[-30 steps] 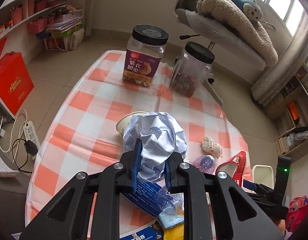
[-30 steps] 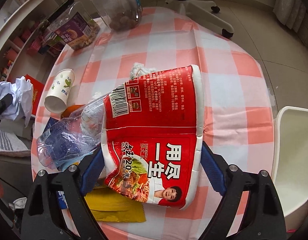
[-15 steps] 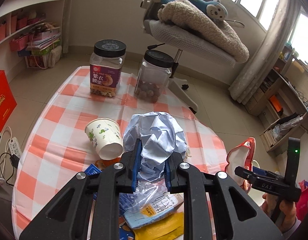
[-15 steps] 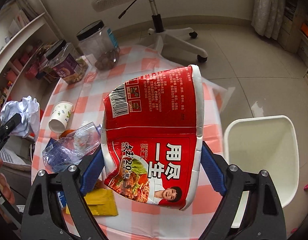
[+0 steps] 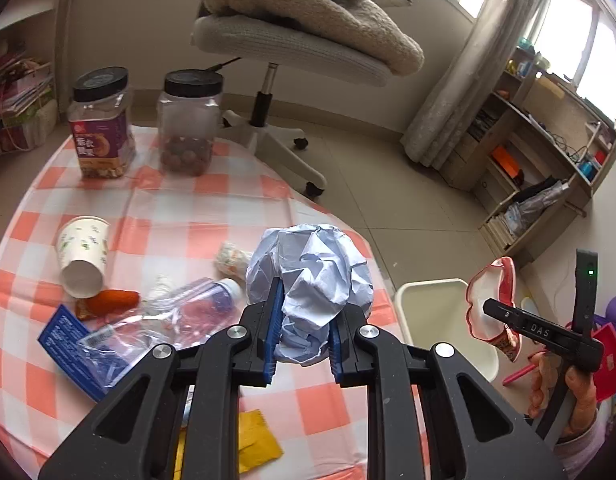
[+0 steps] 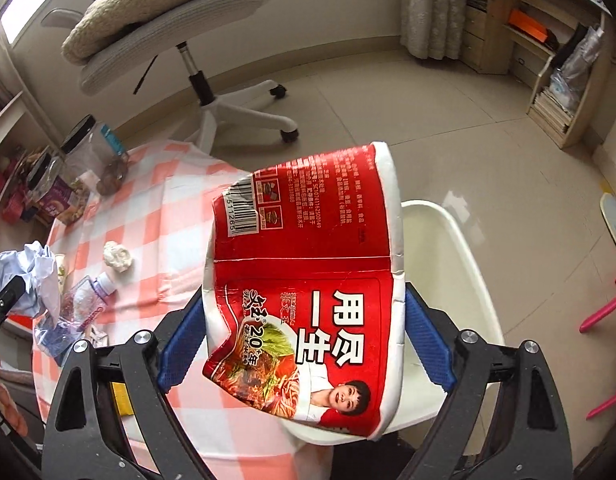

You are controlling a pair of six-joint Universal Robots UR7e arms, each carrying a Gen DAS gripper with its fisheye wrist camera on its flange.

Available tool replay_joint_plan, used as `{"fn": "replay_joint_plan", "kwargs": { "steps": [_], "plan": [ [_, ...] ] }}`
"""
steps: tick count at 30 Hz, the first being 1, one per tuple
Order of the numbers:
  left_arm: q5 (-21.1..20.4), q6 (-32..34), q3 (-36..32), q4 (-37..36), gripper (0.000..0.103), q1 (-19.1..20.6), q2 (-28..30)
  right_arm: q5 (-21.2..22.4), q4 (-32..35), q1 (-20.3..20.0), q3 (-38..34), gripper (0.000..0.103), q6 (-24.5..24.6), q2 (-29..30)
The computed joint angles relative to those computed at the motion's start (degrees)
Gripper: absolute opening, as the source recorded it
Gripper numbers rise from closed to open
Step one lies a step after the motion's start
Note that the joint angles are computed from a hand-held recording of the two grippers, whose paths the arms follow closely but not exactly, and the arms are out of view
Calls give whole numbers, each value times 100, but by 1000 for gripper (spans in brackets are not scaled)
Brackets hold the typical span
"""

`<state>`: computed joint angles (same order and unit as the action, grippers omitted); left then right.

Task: Collect trash
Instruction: 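Grasp the crumpled paper with the left gripper while the right gripper grasps the red noodle cup, then drop the paper and noodle cup into the white bin, opening both grippers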

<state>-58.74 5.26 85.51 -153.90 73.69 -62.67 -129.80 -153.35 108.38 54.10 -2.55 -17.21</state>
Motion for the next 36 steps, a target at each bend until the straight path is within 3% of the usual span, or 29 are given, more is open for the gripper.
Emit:
{"fn": "replay_joint_plan", "kwargs": {
  "steps": [6,18,21,24,30,36],
  "plan": [
    [-326,-217,-39,65,20,-172,431,-375,-867,-179,547,95,-54,-399],
    [-662,-511,-395,387,20,-522,1354,-274,-1495,-381,1079,96,189,-930],
    [-756,-487,-494,473,24,-590,1529,-369,-1657,-372,1075,96,95,-920],
    [-808,-449,-512,514,44,-659,1611,-436,-1809,-367,1095,96,33,-936],
    [-338,-203,-160,141,65,-769,1463,-557,-2078,-295,1070,96,-139,-849],
    [621,317,487,-948,79,-879,1158,-1064,-3075,-16,705,96,-1496,-296]
  ]
}}
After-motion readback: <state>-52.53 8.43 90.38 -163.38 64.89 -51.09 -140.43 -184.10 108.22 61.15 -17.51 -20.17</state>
